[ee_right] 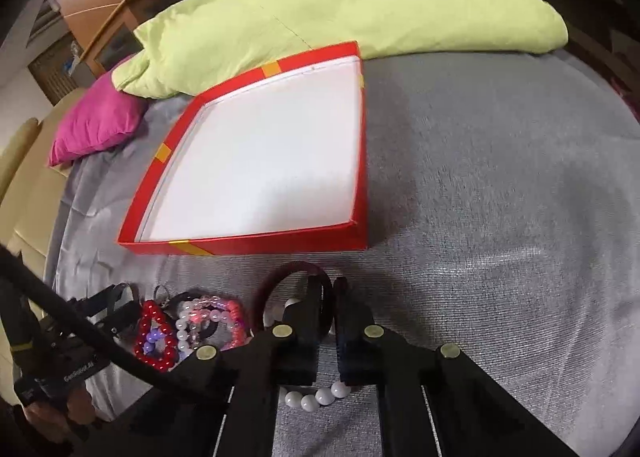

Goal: Organize jewelry
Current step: 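Carry both bangles into the red tray and open both tools to release them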

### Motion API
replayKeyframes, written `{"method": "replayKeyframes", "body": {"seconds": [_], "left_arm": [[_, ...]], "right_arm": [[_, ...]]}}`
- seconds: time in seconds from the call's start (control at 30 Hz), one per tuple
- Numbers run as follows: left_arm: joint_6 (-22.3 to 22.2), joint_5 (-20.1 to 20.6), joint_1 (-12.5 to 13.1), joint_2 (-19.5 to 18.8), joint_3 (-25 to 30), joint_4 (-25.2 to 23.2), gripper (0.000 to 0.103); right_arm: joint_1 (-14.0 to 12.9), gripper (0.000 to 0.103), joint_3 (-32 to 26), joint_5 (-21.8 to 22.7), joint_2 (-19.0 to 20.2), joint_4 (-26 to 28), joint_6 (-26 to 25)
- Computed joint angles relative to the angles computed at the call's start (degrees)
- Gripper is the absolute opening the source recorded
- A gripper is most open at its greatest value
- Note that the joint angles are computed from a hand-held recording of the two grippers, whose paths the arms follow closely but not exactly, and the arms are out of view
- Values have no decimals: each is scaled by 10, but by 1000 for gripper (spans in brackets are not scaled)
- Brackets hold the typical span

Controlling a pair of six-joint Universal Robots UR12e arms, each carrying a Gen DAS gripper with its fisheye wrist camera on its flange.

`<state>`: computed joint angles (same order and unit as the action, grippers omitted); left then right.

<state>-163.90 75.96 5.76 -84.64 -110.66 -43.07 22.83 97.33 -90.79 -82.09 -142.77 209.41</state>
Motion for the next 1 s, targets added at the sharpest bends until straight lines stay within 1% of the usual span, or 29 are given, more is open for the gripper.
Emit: {"method": "replayKeyframes", "body": {"seconds": [0.13, 0.23, 0.3, 0.37, 0.47, 0.6, 0.73, 0.8, 0.9, 1.0], "left_arm": [[-14, -1, 6, 3, -2, 14, 62], [-22, 0, 9, 8, -7, 42, 62], [-29, -3, 11, 12, -12, 72, 62], [-34, 5, 8, 14, -18, 115, 62], [-39, 10, 2, 10, -18, 155, 62], [-48, 11, -10, -5, -6, 186, 62], [-58, 14, -23, -28, 15, 200, 62], [-60, 15, -28, -40, 26, 198, 62], [-64, 19, -35, -61, 43, 186, 62], [-61, 23, -42, -73, 56, 162, 62]], "right_arm": [[0, 7, 12, 10, -12, -42, -2], [-2, 7, 25, 18, -21, -85, -1], [-2, 7, 30, 17, -24, -105, 0], [-3, 7, 33, 17, -25, -124, 4], [0, 7, 28, -2, -20, -138, 8], [0, 7, 15, -15, -7, -142, 23], [-2, 7, -1, -23, 9, -143, 30], [-4, 7, -11, -23, 18, -140, 34], [-7, 7, -25, -19, 31, -132, 40], [-7, 7, -39, -18, 45, -125, 37]]}}
